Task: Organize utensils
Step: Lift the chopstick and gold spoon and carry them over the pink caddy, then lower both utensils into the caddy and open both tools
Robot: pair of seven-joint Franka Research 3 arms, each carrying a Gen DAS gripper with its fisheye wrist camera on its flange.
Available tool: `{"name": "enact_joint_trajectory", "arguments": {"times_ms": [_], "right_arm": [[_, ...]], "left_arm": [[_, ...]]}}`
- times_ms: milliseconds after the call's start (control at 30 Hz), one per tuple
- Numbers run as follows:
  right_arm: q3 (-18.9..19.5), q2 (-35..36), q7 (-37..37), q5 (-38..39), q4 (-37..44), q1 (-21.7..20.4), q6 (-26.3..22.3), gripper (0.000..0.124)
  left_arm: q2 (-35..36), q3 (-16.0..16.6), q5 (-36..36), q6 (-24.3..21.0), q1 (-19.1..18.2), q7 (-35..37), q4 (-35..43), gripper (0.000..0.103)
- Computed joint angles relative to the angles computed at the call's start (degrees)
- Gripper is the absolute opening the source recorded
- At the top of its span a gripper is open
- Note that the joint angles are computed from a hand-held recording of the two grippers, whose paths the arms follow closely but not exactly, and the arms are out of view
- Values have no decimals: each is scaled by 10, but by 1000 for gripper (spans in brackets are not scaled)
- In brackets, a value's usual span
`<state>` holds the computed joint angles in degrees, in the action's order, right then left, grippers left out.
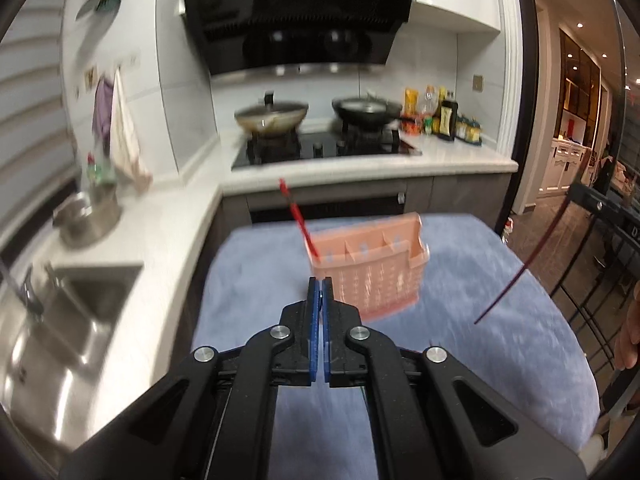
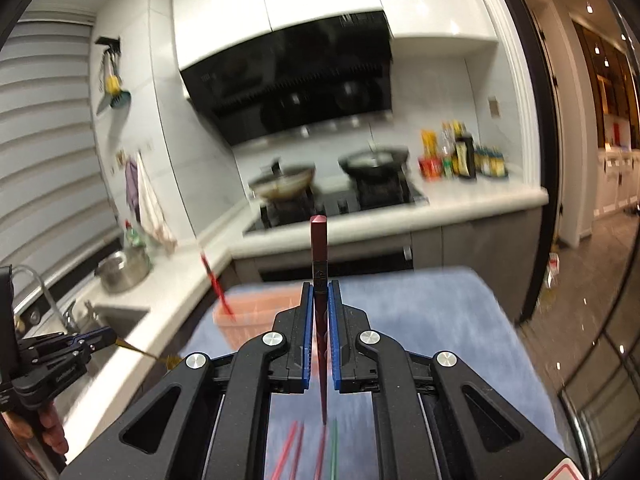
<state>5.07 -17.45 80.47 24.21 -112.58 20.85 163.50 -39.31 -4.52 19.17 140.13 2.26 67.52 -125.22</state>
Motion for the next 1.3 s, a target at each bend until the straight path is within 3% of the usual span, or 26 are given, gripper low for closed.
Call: {"name": "enact_joint_trajectory", "arguments": {"times_ms": [167, 333, 767, 833, 900, 967, 1133, 1200, 1300], "right_arm": [[0, 106, -6, 29, 132, 17, 26, 7], [16, 203, 29, 5, 246, 16, 21, 7], [10, 318, 95, -98, 335, 39, -43, 7], [12, 324, 95, -97, 341, 37, -50, 9], [3, 319, 114, -115, 330, 42, -40, 18], [7, 312, 112, -108, 324, 36, -35, 24], [16, 272, 89, -81, 281, 20, -24, 26], [18, 252, 76, -70, 259, 15, -25, 28], [20, 202, 45, -41, 198, 7, -24, 34]], "left_arm": [[80, 7, 0, 23, 12, 5, 77, 1], [153, 20, -26, 22, 11, 22, 134, 1], [229, 27, -75, 16, 22, 33, 150, 1], [228, 24, -71, 26, 29, 14, 146, 5], [226, 21, -57, 34, 39, -11, 142, 33], [214, 15, -36, 43, 49, -39, 132, 42], [178, 14, -20, 41, 51, -56, 107, 43], [159, 9, -7, 36, 54, -65, 94, 54], [109, 11, -5, 36, 47, -69, 50, 55]]}}
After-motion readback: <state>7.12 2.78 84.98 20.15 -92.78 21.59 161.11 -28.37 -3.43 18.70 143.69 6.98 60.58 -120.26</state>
